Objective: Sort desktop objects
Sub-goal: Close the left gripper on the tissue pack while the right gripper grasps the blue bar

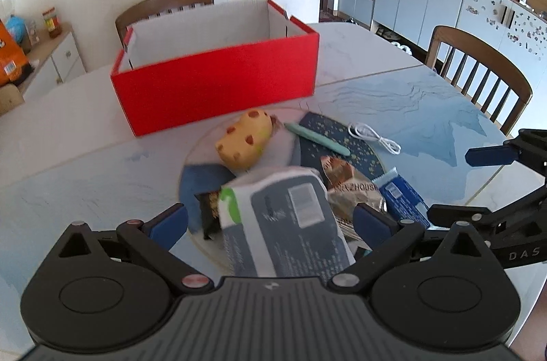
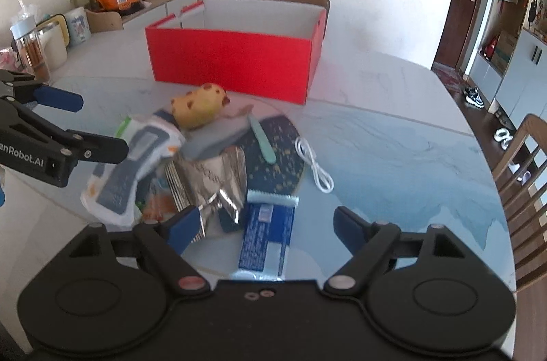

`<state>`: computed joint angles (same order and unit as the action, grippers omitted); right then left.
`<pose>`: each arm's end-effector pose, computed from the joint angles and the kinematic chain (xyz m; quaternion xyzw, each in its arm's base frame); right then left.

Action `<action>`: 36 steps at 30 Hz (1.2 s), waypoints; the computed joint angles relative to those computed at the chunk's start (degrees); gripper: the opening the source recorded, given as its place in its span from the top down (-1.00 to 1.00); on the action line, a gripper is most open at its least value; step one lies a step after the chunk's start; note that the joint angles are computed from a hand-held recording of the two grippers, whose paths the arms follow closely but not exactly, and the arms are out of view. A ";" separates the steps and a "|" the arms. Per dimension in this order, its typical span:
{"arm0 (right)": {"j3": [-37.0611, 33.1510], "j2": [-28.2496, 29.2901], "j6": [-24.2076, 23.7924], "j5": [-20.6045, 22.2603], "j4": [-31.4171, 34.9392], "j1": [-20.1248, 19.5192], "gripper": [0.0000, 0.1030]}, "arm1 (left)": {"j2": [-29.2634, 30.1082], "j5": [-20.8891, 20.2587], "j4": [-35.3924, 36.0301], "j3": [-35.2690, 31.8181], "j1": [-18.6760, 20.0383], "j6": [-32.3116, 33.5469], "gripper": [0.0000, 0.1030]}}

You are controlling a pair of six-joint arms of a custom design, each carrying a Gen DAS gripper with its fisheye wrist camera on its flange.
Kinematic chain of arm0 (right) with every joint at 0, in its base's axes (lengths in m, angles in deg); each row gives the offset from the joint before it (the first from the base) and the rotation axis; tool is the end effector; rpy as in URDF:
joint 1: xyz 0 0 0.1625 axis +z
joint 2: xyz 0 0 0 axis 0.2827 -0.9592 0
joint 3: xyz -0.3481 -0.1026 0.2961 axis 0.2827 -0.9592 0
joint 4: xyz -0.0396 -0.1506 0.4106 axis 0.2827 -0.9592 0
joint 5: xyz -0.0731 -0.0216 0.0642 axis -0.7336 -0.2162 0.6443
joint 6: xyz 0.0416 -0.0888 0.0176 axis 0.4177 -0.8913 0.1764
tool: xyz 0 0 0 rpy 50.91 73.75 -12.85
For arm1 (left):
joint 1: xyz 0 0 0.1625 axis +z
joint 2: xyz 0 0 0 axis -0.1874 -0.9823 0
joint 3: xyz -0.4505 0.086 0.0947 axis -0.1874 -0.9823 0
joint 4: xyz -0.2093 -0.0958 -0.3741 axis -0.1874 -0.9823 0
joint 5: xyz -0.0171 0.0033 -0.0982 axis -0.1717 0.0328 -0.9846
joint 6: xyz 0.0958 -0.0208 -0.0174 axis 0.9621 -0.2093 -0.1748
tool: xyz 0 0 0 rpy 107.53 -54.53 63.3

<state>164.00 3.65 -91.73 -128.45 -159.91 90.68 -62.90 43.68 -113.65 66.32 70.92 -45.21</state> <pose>0.2407 -0.4728 -0.0063 0.3806 -0.8588 0.2295 0.2548 -0.0282 -0.4580 0.2189 0.2162 0.8705 -0.2992 0.3254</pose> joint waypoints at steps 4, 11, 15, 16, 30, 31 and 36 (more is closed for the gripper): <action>0.30 0.46 -0.42 0.28 0.05 -0.83 -0.66 | 0.91 -0.57 -1.06 0.27 0.88 -1.59 -1.00; -0.61 1.73 -0.70 0.37 1.05 -1.76 -0.65 | 3.08 -0.06 -2.73 -0.11 1.93 -2.38 -1.00; -1.72 2.79 -0.68 -0.07 1.30 -2.20 -0.62 | 3.64 -1.13 -4.04 -0.18 2.49 -1.76 -1.00; -1.99 3.03 -0.60 -0.26 1.50 -2.35 -0.62 | 3.87 -1.20 -4.44 -0.25 2.61 -1.62 -1.00; -3.38 5.02 -1.13 -1.66 2.77 -3.55 -0.49 | 5.44 -1.02 -4.59 -1.60 4.17 -1.13 -1.00; -3.41 4.95 -1.04 -1.57 2.99 -3.57 -0.48 | 5.28 -1.26 -4.01 -1.66 4.27 -1.40 -1.00; -3.34 4.63 -0.37 -0.98 3.76 -3.65 -0.40 | 4.64 -2.10 -1.66 -1.92 4.68 -3.21 -1.00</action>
